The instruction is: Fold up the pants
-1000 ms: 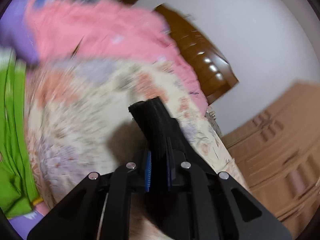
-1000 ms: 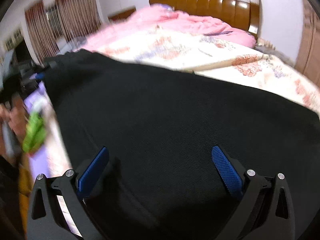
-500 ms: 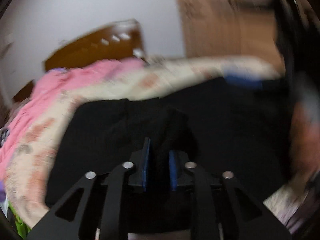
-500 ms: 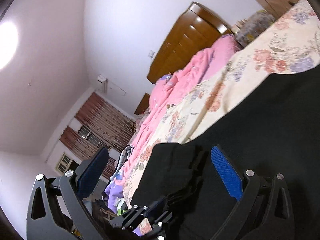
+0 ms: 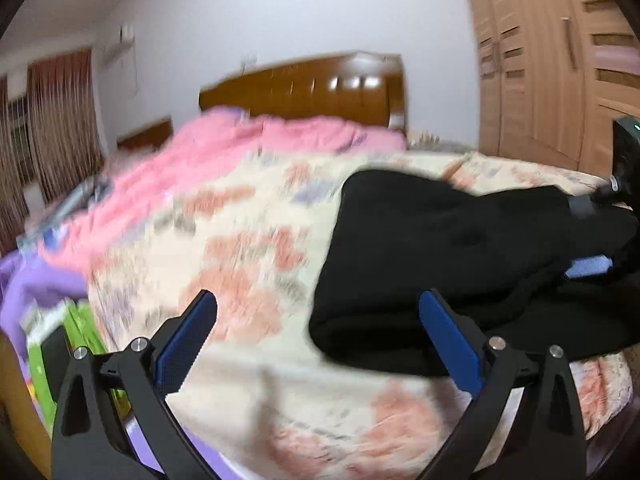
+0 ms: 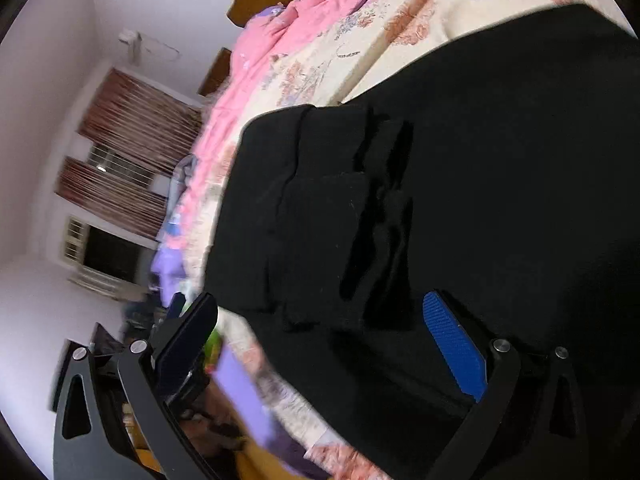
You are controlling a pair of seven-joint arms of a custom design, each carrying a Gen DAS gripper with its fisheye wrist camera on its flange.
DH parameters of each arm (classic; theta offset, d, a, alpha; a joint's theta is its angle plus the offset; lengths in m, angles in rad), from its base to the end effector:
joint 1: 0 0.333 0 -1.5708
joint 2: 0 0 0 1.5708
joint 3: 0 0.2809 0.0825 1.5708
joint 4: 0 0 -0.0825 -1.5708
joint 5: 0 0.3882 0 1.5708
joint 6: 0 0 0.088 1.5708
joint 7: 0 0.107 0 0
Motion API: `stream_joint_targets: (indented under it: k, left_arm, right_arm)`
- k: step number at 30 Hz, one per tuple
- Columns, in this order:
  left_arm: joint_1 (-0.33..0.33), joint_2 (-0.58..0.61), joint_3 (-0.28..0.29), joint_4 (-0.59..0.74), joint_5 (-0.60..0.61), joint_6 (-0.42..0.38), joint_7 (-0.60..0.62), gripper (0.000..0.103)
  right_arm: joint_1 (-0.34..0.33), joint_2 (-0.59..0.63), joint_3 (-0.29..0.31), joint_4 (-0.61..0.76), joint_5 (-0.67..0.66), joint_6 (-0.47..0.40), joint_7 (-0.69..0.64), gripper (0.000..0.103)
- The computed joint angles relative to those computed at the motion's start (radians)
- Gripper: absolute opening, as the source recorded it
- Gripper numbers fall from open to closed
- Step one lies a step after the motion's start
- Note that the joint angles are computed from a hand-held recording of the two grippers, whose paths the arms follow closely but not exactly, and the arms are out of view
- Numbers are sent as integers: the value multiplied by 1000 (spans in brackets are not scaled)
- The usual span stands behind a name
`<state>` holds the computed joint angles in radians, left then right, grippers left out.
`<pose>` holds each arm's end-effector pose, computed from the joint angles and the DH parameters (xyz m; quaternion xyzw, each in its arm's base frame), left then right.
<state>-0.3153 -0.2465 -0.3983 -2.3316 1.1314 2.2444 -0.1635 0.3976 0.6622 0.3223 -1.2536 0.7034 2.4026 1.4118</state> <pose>0.3958 -0.3121 0.4218 -0.7090 0.5140 -0.2425 0.4176 0.6080 0.4520 0.4169 -0.7361 0.5185 0.2116 0.3803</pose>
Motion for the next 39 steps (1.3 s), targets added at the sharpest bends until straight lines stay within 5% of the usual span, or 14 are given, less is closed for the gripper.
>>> stream_joint_targets:
  k: [4,6,9,10,19,24,26,28,31,33,39]
  left_arm:
    - [9,12,24,-19,-25,79,29,101]
    - [16,58,25,8,-20,94,46,101]
    - [-2,97,23,32,-10,67,44,101]
    - [-6,98,26,29,-6,72,33,101]
    - [-7,99,50,35,-44,46,33,101]
    - [-2,133,58,98,-86,-23,76,102]
    - [5,105,74,75,-72,39,42,102]
    - [14,99,74,66,-54,91,21,102]
    - [6,166,56,122,-50,33,40,102]
    - [-3,184,66,127,-21,55,-2,102]
    - [-33,208,78,158,-36,1,6,102]
  right_arm:
    - [55,124,-19,198,-71,-95,71,99]
    - [73,141,-19,212,-86,-53,79,91]
    - [70,145,-8,192,-77,6,97,24]
    - [39,131,33,147,-27,56,34,20]
    - [-16,-94,157,-95,151,319,-371,18]
    - [-136,-323,236,-343,457,404,-740,18]
    - [-168,-397,213,-443,536,393,-794,18]
    - [-166,-407,154,-523,523,388,-702,18]
    - [-127,-353,66,-557,462,370,-572,18]
    - [-149,-352,73,-558,578,324,-633,18]
    - [-80,-361,5,-556,609,334,-666,18]
